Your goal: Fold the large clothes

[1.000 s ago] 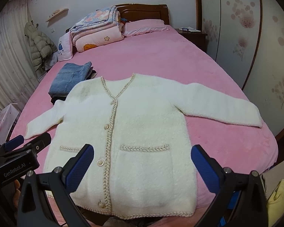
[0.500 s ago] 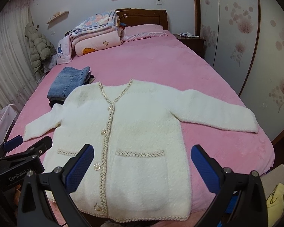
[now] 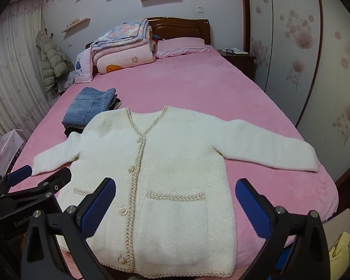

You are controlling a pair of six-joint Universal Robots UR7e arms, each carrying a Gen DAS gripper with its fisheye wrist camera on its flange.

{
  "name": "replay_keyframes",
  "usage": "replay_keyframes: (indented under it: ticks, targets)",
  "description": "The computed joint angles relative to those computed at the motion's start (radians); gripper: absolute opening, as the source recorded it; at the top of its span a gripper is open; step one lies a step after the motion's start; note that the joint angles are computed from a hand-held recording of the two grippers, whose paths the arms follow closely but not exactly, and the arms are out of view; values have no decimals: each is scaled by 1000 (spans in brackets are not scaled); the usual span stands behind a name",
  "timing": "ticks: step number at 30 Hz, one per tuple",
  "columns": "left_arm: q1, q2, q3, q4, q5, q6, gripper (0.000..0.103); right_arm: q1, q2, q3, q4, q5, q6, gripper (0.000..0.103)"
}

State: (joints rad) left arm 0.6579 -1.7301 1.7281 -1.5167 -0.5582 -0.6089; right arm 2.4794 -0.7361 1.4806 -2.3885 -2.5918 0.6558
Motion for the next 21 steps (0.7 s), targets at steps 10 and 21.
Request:
replay_keyframes:
  ticks: [10,21]
  targets:
    - [2,3,-3,-3,-10,2,102,-1,-10,10,2,2,22,103]
    - [-16,13,-7,-9,-24,13,102,-1,-39,39,-19,-19,22,103]
